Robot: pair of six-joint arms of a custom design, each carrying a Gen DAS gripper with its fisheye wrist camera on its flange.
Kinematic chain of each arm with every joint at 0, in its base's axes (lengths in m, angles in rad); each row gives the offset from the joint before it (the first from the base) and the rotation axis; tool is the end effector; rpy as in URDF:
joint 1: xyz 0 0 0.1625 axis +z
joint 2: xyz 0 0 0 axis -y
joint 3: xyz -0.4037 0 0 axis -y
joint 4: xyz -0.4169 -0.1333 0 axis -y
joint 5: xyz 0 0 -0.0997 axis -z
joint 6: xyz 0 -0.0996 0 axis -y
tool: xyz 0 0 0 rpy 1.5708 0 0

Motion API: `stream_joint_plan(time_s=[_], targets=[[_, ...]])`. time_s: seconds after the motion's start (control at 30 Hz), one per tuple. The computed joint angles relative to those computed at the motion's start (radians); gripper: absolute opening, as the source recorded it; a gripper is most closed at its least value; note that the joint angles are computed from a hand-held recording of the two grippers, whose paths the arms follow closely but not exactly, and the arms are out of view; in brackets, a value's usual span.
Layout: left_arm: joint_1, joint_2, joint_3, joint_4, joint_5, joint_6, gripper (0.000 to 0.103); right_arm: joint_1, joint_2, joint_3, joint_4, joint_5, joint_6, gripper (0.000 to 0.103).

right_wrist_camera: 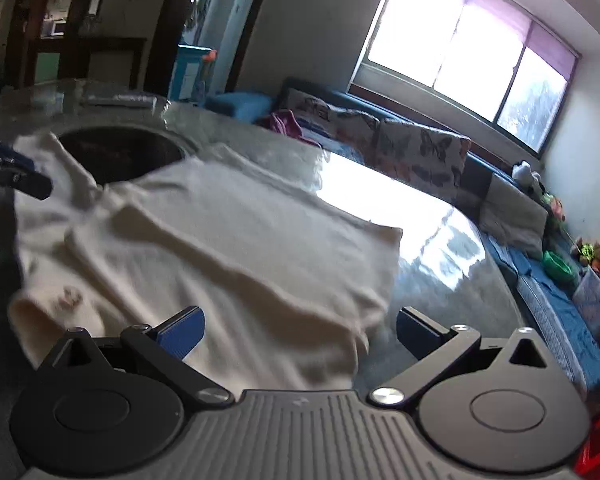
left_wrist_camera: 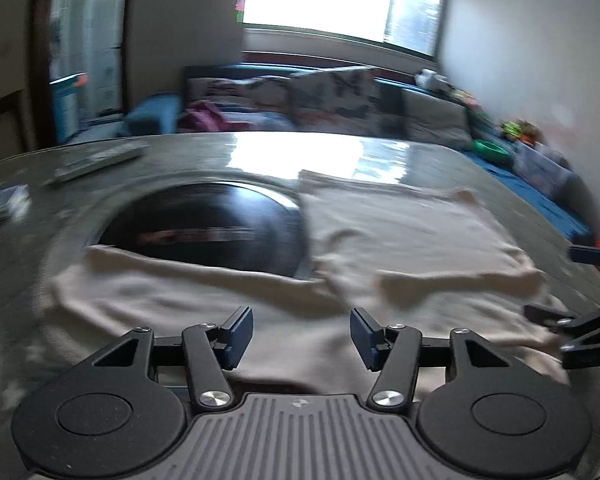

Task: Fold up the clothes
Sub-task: 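Move the open left tool to the sweatshirt hem, then grasp the sweatshirt hem with the left tool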

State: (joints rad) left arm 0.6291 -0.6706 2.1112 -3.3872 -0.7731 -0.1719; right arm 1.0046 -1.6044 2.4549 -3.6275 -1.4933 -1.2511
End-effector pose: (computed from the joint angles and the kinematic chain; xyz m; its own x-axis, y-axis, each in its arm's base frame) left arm -0.2747 -0.4530 -0.0281 -0.7428 0.3104 -0.5932 0.6344 0.6094 -0.4755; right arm -0.0901 -0.4046 0.3104 -0.4582 -0.1368 0.8783 -0.7755 0.5443 -0.3198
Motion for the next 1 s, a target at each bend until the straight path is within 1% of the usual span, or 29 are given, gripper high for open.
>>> stream_joint_plan(time_s=[0.1,0.27,0.33,0.43,0.57,0.7,0.77,0.93,1.0], targets=[[0.014,-0.028,0.024,0.003,0.075,-0.059,0.06,0.054,0.045,-0.043,0.017,-0.037,-0.005,0.103],[0.037,-0.072,0.06,0.038,0.201,-0.158,0.061,0.116,0.124,-0.089,0.02,-0.07,-0.02,0.103],[0.05,-0.09,0.071,0.05,0.242,-0.189,0.061,0.138,0.156,-0.109,0.033,-0.085,-0.008,0.103],[0.074,-0.104,0.069,0.07,0.282,-0.231,0.061,0.157,0.187,-0.127,0.061,-0.116,0.0,0.103],[0.107,-0.102,0.044,0.07,0.304,-0.23,0.061,0.16,0.199,-0.116,0.04,-0.124,-0.016,0.103],[0.141,-0.096,0.006,0.075,0.297,-0.217,0.058,0.148,0.146,-0.08,0.035,-0.081,-0.01,0.103],[0.153,-0.089,-0.013,0.091,0.29,-0.223,0.045,0.139,0.111,-0.065,0.047,-0.06,0.0,0.103],[0.161,-0.065,-0.045,0.089,0.298,-0.214,0.044,0.114,0.042,-0.037,0.07,-0.031,0.019,0.103],[0.162,-0.056,-0.054,0.088,0.301,-0.204,0.037,0.102,0.018,-0.027,0.079,-0.019,0.025,0.103]])
